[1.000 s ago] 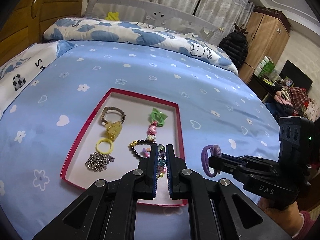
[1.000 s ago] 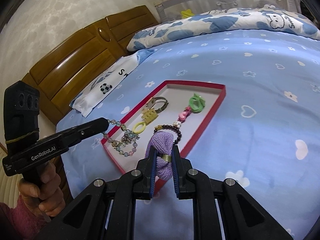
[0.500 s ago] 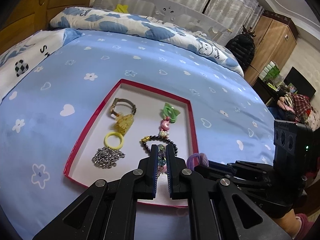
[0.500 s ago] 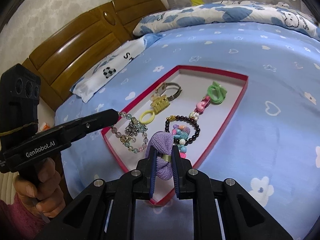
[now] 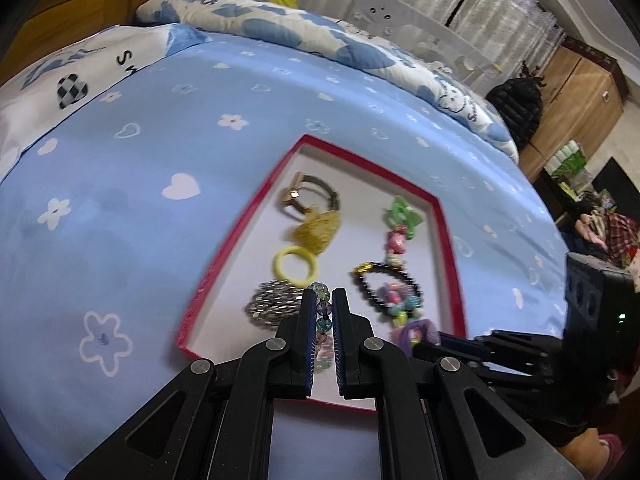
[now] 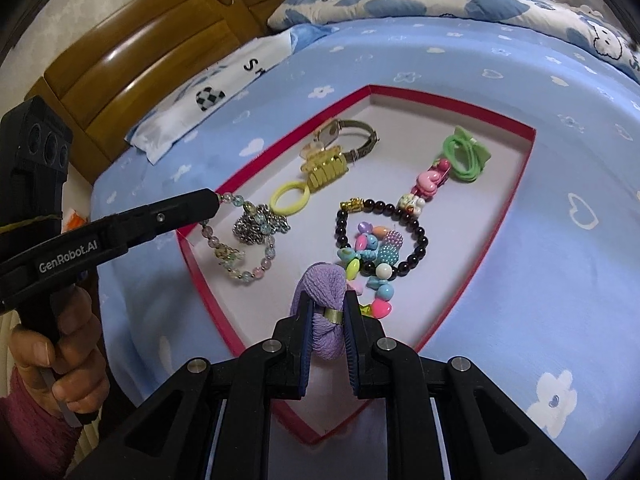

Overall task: Organize jewelry
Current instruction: 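Carry the pastel bracelet and purple bow into the tray and release both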

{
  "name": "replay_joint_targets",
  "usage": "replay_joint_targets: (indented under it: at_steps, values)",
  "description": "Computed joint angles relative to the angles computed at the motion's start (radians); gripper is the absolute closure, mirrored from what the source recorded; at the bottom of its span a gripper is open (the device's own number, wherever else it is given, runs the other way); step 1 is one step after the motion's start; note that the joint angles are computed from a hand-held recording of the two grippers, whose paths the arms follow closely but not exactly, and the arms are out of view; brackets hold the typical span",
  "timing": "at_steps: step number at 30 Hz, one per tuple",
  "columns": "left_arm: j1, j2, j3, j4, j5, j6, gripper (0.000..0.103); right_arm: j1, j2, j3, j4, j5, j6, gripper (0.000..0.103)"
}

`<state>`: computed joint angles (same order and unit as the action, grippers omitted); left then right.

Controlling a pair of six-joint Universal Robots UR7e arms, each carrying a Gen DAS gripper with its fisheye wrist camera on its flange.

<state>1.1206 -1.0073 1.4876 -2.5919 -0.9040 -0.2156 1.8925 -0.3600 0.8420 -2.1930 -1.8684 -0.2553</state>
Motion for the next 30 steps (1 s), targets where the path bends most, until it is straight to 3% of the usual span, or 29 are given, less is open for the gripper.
replay_joint_targets:
  at_steps: [21,30]
  values:
    - [0.028,0.037,-0.050,0.101,0.056,-0.055,0.096,0.010,0.029,-0.034,0.027,-0.046,-0.023,0.084]
    - [0.023,0.037,-0.049,0.112,0.071,-0.065,0.092,0.006,0.013,-0.010,-0.002,-0.022,-0.014,0.072]
